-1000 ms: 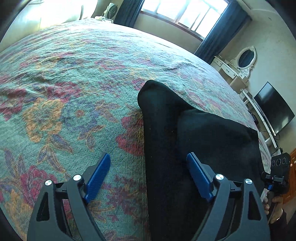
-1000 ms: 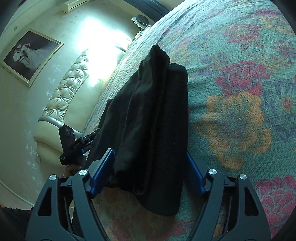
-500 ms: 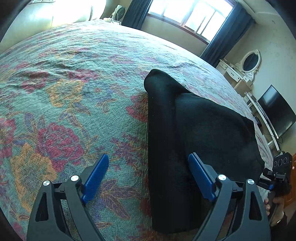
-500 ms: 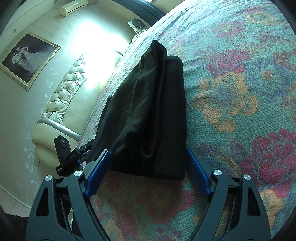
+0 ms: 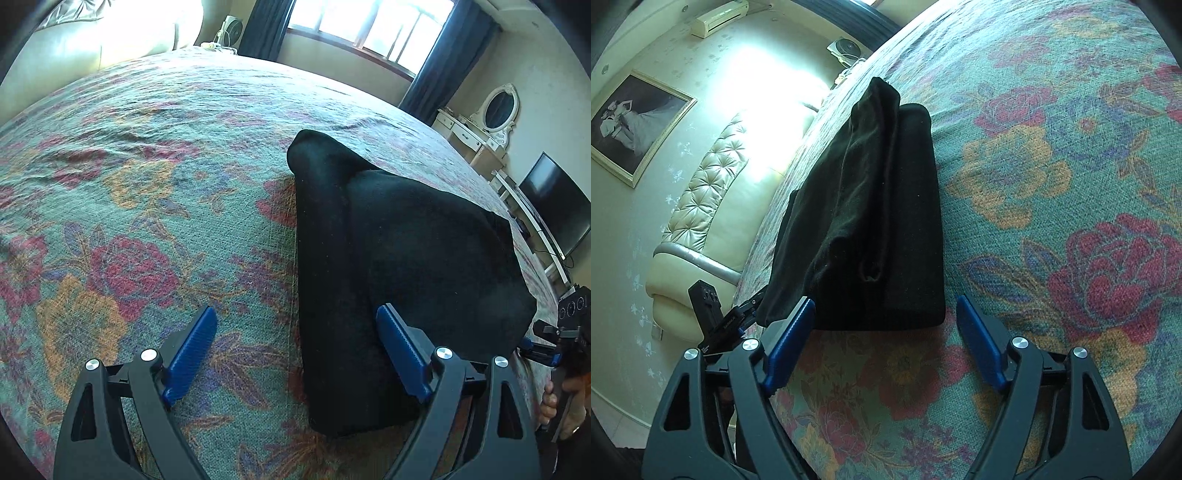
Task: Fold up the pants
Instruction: 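Open both grippers and release the folded trousers onto the bed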
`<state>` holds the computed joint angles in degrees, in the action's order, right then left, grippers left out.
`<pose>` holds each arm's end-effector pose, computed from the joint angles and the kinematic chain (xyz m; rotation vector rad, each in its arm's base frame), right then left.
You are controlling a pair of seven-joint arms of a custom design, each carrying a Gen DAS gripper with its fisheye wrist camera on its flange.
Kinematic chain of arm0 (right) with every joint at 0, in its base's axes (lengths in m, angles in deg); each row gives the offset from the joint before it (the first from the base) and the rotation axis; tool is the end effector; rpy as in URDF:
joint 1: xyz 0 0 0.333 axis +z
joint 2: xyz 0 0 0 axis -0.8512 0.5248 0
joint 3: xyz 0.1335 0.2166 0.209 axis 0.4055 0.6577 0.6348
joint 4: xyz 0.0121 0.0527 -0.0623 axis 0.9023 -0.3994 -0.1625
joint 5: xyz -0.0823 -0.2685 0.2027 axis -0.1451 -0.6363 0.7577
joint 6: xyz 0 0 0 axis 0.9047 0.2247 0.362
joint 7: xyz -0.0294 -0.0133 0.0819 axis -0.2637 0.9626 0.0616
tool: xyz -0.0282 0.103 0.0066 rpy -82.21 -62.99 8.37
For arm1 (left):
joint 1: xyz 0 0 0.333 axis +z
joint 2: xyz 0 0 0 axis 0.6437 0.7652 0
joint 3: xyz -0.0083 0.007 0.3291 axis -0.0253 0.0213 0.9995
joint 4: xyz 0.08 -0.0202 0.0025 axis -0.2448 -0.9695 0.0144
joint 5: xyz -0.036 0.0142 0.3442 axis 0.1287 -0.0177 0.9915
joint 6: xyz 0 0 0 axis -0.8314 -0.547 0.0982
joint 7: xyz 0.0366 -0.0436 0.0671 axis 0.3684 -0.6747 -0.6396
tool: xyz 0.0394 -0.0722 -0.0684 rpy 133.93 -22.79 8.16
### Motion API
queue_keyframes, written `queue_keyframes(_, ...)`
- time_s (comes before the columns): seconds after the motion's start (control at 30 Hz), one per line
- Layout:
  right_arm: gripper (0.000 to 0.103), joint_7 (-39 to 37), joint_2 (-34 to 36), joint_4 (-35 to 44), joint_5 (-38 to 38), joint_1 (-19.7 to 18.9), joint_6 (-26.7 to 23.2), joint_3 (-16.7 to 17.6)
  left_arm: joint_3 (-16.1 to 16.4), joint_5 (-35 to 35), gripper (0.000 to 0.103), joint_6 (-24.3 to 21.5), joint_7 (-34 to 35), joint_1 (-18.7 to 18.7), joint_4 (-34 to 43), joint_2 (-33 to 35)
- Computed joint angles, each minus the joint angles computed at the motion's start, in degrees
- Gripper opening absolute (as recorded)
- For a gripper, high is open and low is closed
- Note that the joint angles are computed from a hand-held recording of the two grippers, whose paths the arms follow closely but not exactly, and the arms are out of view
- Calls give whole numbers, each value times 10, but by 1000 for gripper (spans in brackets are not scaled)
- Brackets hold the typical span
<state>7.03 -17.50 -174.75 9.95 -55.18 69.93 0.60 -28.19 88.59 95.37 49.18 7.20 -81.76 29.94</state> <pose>0.6715 0.1826 0.4112 -1.7489 1.3733 0.5185 0.5570 -0.4064 0.4430 -2.2165 1.4292 -0.9238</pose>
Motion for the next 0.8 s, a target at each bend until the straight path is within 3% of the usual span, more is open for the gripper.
queue_keyframes(0.8,81,-10,-2,-4,10,-1,11,2,-1,8,89,-48,-1,-11,31,14)
